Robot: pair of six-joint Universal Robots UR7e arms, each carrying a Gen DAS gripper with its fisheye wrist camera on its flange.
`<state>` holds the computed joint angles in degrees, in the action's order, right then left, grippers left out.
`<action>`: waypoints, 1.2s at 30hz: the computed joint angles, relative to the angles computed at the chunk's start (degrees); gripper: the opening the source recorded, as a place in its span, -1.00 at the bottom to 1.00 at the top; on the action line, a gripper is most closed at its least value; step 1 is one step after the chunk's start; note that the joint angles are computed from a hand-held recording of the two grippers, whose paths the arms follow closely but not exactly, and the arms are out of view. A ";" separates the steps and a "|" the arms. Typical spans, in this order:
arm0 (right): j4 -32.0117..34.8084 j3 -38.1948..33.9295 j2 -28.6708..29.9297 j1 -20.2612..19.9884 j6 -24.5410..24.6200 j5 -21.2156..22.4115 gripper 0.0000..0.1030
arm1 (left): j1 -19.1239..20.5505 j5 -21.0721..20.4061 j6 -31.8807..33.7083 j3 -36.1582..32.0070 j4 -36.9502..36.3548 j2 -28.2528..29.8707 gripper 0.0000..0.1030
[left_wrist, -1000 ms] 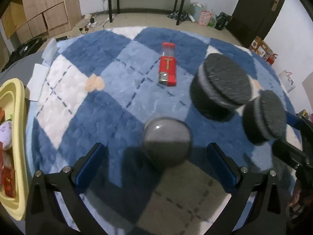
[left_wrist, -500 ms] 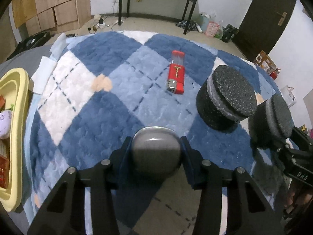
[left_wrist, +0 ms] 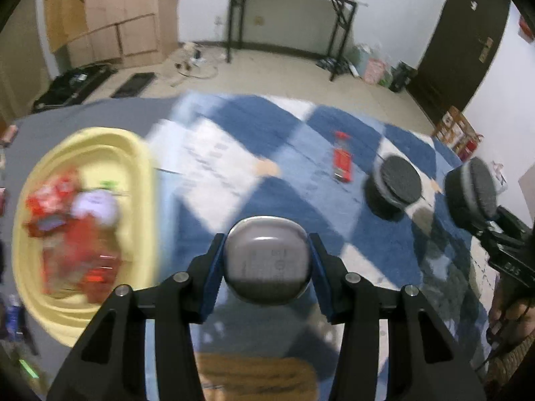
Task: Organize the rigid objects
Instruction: 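Carry the grey tin and black puck into the yellow tray and release both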
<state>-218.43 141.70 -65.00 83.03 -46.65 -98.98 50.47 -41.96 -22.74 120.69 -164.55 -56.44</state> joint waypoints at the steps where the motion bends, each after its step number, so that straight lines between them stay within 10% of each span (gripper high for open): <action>1: -2.07 0.54 0.78 1.60 -0.79 0.67 0.31 | 0.06 0.88 -0.04 1.13 0.72 -2.59 -0.04; 11: 4.41 -9.30 16.54 23.38 6.07 -4.26 0.31 | 5.14 9.16 -4.78 9.13 9.73 -21.24 -0.04; 15: 13.29 -19.24 23.62 28.95 8.03 -6.70 0.30 | 9.65 5.55 -3.45 9.62 7.03 -22.41 -0.04; 36: 43.41 -53.16 44.96 28.36 17.21 -13.85 0.32 | 20.97 -4.85 -1.48 7.02 -3.96 -17.68 -0.03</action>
<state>-175.02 88.54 -20.04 111.38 -29.44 -112.83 71.45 -46.80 -24.22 127.71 -168.52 -74.12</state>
